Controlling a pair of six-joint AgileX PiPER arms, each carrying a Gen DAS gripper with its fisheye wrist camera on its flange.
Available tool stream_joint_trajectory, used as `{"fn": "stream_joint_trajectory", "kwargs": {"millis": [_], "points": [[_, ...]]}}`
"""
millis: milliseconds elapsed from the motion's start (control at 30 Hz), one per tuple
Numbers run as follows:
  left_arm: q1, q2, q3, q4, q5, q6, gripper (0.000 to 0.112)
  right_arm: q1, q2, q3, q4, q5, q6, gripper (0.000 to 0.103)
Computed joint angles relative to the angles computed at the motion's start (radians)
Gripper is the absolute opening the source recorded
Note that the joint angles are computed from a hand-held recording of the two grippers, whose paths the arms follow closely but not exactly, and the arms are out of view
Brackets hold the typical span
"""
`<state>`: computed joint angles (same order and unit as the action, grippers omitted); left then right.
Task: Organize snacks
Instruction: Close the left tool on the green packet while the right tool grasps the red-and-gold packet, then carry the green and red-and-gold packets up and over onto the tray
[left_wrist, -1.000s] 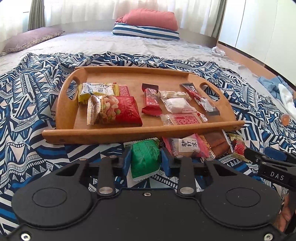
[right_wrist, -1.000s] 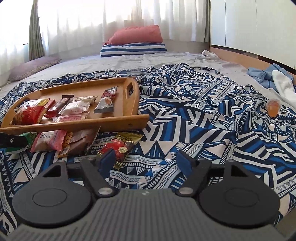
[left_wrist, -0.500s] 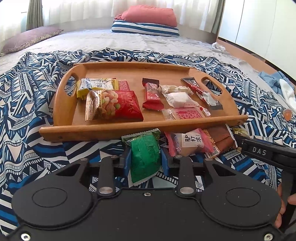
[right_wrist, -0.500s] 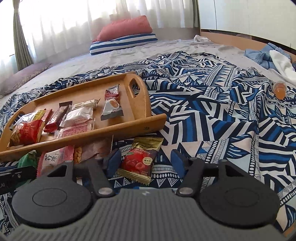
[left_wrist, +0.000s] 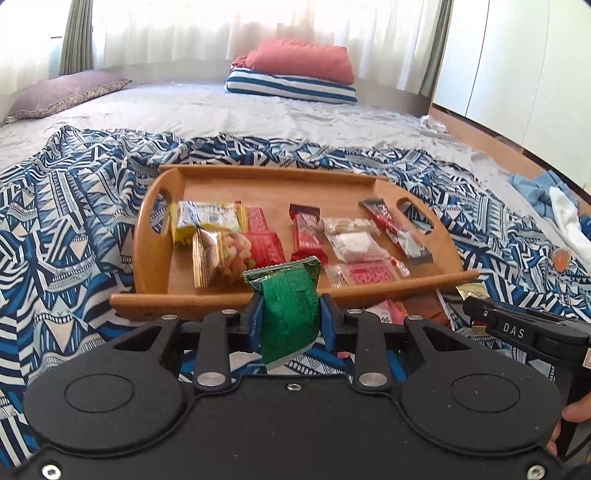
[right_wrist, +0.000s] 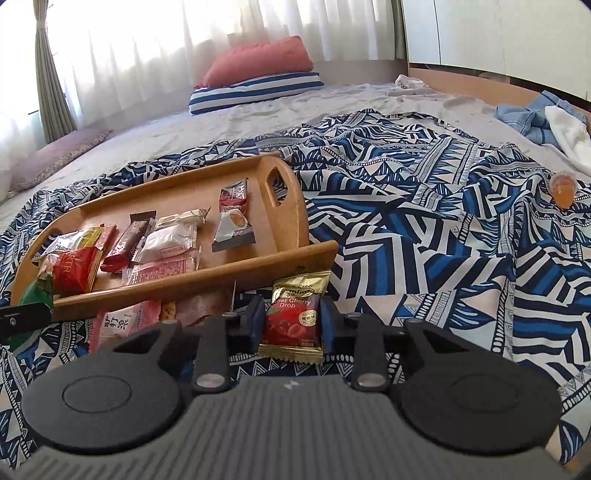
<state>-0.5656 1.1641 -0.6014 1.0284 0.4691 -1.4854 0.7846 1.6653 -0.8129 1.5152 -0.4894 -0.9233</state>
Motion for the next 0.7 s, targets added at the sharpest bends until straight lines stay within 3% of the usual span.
{"fn": "stream_joint_trajectory", "kwargs": {"millis": [267,433,567,700], "points": [[0.15,-0.028,-0.085,-0.265,-0.048,0.36,0.029,-0.036,-0.069,-0.017,-0.036,0.018,-0.023,0.035],[0.301,0.018,-0.184,-0.517,-0.085,0.664,0.029,-0.143,-0.057,-0.126,0.008,0.154,-0.101,0.035],[0.384,0.086,-0.272,-0.633,-0.094,0.82,0.029,-0.203,-0.002,-0.245,0.174,0.253,-0.299,0.035],[0.466,0.191,-0.375,-0.781,-0.101,0.981,0.029,-0.225,0.067,-0.339,0.123,0.311,-0.318,0.035]]}}
